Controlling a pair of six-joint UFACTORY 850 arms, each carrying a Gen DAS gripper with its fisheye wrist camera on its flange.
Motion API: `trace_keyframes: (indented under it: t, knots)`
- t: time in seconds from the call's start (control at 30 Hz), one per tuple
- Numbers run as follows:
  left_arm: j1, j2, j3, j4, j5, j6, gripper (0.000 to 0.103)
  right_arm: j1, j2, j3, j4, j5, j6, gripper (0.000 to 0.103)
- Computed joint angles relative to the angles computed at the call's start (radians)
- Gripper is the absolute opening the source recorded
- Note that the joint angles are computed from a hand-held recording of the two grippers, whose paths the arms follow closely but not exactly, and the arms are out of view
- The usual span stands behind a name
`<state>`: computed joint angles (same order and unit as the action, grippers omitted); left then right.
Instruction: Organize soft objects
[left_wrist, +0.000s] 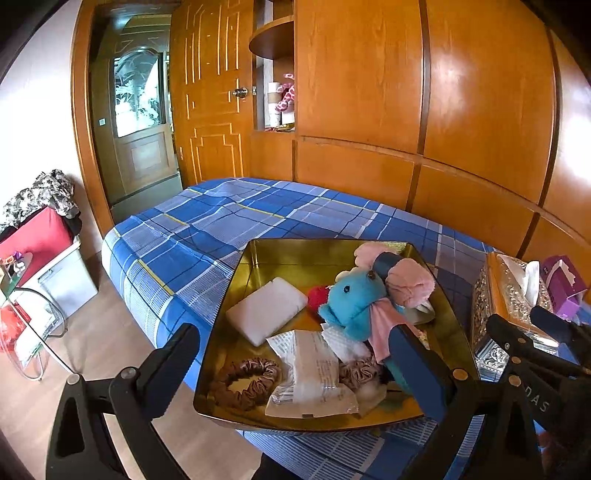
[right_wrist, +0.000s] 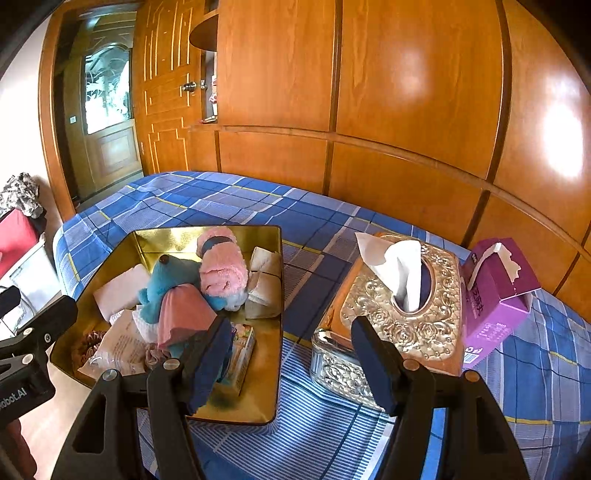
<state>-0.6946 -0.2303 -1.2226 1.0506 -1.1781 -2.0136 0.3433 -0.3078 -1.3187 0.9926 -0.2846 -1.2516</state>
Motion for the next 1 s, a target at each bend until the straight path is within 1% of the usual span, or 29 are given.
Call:
trace_keyframes:
  t: [1.0]
  knots:
    - [0.004,-0.001,0.0,-0.019,-0.006,0.009,0.103,0.001,0.005,0.006,0.006,0.004,0.006,0.068]
